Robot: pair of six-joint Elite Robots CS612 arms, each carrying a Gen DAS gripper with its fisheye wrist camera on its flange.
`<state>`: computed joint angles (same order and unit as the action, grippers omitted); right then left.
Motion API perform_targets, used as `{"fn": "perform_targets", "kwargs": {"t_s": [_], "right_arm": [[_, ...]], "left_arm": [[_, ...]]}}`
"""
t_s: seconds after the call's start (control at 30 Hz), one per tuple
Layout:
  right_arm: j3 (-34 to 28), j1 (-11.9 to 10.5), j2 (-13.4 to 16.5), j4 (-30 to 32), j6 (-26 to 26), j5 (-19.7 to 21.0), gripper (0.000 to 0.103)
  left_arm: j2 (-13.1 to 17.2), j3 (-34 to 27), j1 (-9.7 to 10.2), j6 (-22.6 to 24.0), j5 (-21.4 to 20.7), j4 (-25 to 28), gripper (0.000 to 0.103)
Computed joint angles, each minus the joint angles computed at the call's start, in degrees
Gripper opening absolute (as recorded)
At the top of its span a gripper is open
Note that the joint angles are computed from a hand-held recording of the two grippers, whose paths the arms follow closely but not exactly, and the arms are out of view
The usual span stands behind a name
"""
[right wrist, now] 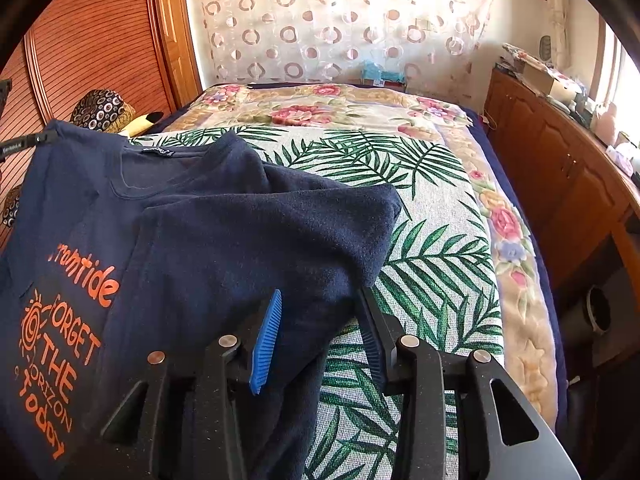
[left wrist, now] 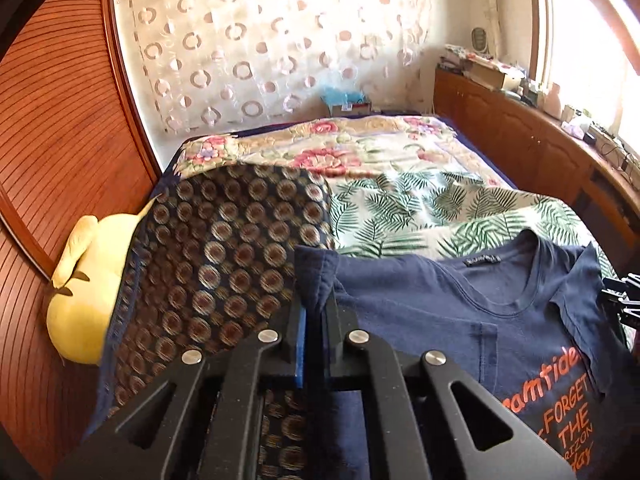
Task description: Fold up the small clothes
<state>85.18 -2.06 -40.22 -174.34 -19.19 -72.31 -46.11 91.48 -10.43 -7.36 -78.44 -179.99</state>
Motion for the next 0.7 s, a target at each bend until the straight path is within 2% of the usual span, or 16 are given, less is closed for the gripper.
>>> {"fn": "perform_targets", "kwargs": {"t_s": [0.23, 0.5, 0.7], "right_arm": [[-1.41, -1.15, 0.24, 1.16, 3.82, 1.71, 0.041], [-4.59, -0.71, 1.82, 3.86, 3.19, 0.48, 0.041], [-8.59, 0.55, 3.57, 6.08, 2.56, -2.81, 0.041]], "left_arm": [[-0.54, 1.01, 0.15, 1.42, -1.44, -1.40, 0.006], [-0.95, 2.89, -0.13, 1.70, -3.33, -3.45, 0.005], [-1.23, 5.08, -0.34, 1.83, -6.04, -5.58, 0.005]]}}
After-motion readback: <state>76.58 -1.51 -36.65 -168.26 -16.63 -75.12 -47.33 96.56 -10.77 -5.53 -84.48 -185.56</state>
